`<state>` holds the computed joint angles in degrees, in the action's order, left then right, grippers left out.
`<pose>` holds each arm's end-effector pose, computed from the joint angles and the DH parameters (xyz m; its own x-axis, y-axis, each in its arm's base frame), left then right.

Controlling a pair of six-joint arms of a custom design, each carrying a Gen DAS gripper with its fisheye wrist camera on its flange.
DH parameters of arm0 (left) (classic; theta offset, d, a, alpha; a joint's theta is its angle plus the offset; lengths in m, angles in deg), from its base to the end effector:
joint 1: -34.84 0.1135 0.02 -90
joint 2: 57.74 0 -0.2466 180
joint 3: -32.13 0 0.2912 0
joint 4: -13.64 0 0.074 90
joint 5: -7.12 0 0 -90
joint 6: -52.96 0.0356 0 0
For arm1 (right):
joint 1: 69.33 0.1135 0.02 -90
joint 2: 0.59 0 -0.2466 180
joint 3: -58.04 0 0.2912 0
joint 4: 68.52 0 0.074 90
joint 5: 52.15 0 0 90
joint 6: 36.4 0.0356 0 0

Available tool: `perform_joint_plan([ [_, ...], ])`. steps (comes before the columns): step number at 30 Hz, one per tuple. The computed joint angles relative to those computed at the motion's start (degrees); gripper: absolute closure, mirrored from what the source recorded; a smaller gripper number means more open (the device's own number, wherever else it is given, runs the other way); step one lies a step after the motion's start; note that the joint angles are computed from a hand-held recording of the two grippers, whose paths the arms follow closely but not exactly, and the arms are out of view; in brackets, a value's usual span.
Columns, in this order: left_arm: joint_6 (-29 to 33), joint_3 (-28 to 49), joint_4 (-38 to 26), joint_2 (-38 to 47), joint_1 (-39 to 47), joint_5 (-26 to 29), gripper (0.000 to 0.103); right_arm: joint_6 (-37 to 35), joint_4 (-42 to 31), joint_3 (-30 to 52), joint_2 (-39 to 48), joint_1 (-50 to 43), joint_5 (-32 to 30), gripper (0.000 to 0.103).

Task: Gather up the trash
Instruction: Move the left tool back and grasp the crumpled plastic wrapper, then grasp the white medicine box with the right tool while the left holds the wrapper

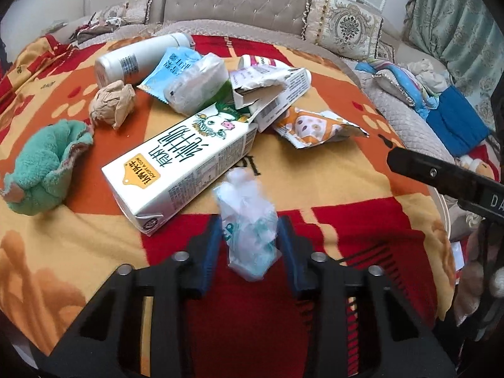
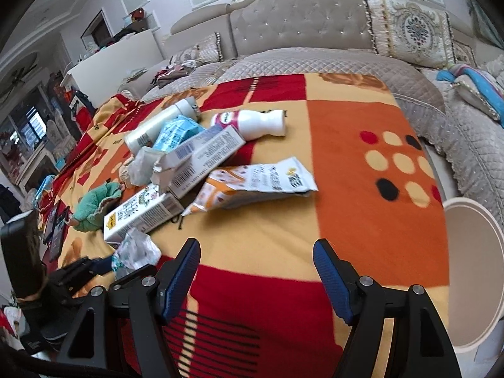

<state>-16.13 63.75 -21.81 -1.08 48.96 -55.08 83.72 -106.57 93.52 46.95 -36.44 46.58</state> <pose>0.1983 0.0328 0.1045 -0.7859 0.1278 -0.6050 0.3077 0.9295 -0.2034 0.1779 0.1086 0.1508 -0.7856 0.0826 -0.6132 -0.0702 0.9727 0.2211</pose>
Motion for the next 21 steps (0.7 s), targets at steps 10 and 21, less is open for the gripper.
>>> perform_joint_plan([
  [10, 3.5, 1.1, -4.9, -4.2, 3.4, 4.0, 0.077, 1.9, 8.2, 1.2, 10.2, -7.2, -9.6, 0.031],
  [21, 3.0, 1.4, -2.4, -3.3, 2.6, 1.6, 0.077, 6.0, 11.1, 6.2, 17.7, -11.0, -13.8, 0.031],
])
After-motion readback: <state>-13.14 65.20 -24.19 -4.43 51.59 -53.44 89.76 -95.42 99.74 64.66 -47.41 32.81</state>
